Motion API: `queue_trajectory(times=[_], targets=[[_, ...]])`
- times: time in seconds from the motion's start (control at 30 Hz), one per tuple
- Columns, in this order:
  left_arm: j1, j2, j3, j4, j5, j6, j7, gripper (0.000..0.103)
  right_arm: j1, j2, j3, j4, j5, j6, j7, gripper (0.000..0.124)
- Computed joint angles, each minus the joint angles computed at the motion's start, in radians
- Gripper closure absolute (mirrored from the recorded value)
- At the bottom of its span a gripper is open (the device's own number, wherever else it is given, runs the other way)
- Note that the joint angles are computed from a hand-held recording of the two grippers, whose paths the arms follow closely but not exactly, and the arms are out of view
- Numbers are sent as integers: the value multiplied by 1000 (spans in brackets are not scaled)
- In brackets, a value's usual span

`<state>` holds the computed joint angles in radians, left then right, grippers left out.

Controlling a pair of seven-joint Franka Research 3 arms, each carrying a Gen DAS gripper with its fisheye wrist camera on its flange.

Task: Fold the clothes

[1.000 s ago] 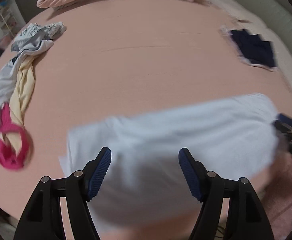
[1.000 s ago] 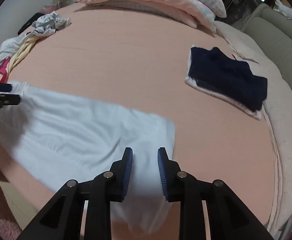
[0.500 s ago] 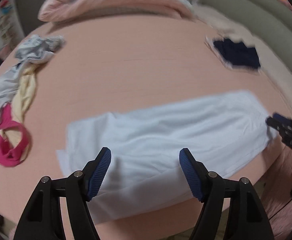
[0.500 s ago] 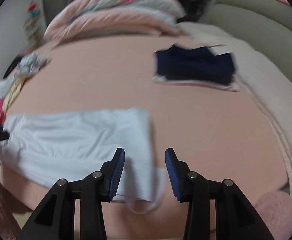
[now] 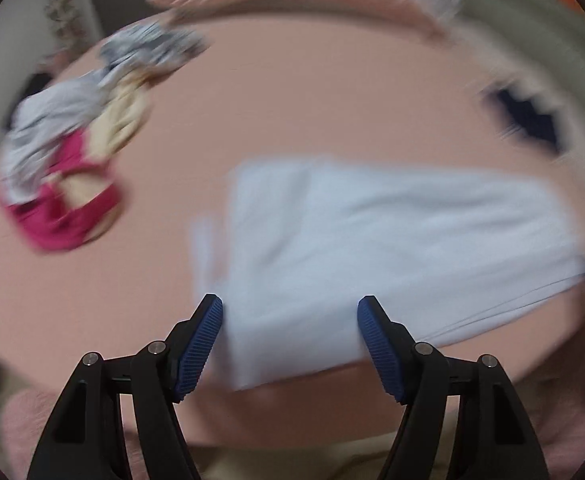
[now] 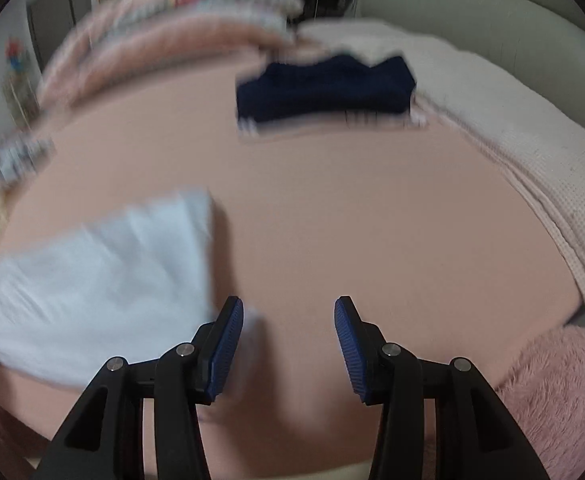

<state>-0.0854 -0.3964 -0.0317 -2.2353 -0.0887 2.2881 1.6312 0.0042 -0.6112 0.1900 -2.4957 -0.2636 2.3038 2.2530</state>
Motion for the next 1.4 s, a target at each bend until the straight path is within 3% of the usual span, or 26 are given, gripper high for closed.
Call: queue_trajectory(times=[0.1, 0.17, 0.3, 0.37, 0.47, 0.5, 0.6, 0.7, 0.73, 0.77, 0.83, 0.93, 1.03, 1.17, 1.2, 1.27, 1.33, 1.4], targets=[[24, -5, -5, 7, 23, -2, -55, 35, -13, -43, 24, -14, -36, 39, 41, 78], [33, 10, -16, 16, 65, -11, -63, 35, -19, -103, 32, -48, -43, 136, 78, 78], [51, 47, -40, 38, 160, -40, -84, 35, 47, -64, -24, -31, 67, 220, -21, 76], [62, 42, -48, 34, 209, -28, -101, 34, 66, -9, -40, 13, 117, 155, -88, 76], [79, 40, -58, 34, 282, -11, -132, 34, 35, 35, 0, 68, 51, 18, -149, 76], [85, 46, -61, 42, 306, -9, -144, 34, 36, 29, -3, 64, 45, 6, -157, 76], [37, 22, -15, 30, 175, 59, -100, 35, 35, 1, -22, 39, 71, 37, -141, 76], [-108, 17, 75, 21, -146, 96, 134, 38, 42, -23, 0, 27, 51, 180, -150, 76], [-154, 19, 102, 23, -255, 96, 215, 39, 77, -3, -11, 43, 77, 198, -197, 76], [-166, 19, 94, 15, -294, 103, 268, 39, 122, 26, -29, 67, 119, 198, -256, 76], [-185, 23, 67, 0, -333, 117, 353, 39, 192, 80, -55, 108, 194, 200, -369, 76], [-207, 39, 34, -8, -374, 121, 455, 39, 207, 120, -21, 113, 203, 198, -426, 76], [-205, 45, 5, -19, -378, 112, 498, 38, 225, 105, -24, 85, 260, 165, -422, 76], [-191, 34, -51, -69, -300, 185, 472, 39, 218, 42, -29, 41, 287, 134, -416, 76], [-185, 36, -68, -83, -260, 219, 456, 40, 216, 24, -31, 27, 300, 136, -410, 76], [-166, 41, -104, -111, -152, 278, 402, 64, 210, 5, -34, 6, 321, 139, -399, 76], [-181, 39, -93, -116, -128, 282, 380, 67, 200, 9, -26, 6, 319, 141, -398, 76], [-193, 37, -84, -119, -115, 281, 365, 81, 194, 14, -19, 7, 313, 143, -397, 76]])
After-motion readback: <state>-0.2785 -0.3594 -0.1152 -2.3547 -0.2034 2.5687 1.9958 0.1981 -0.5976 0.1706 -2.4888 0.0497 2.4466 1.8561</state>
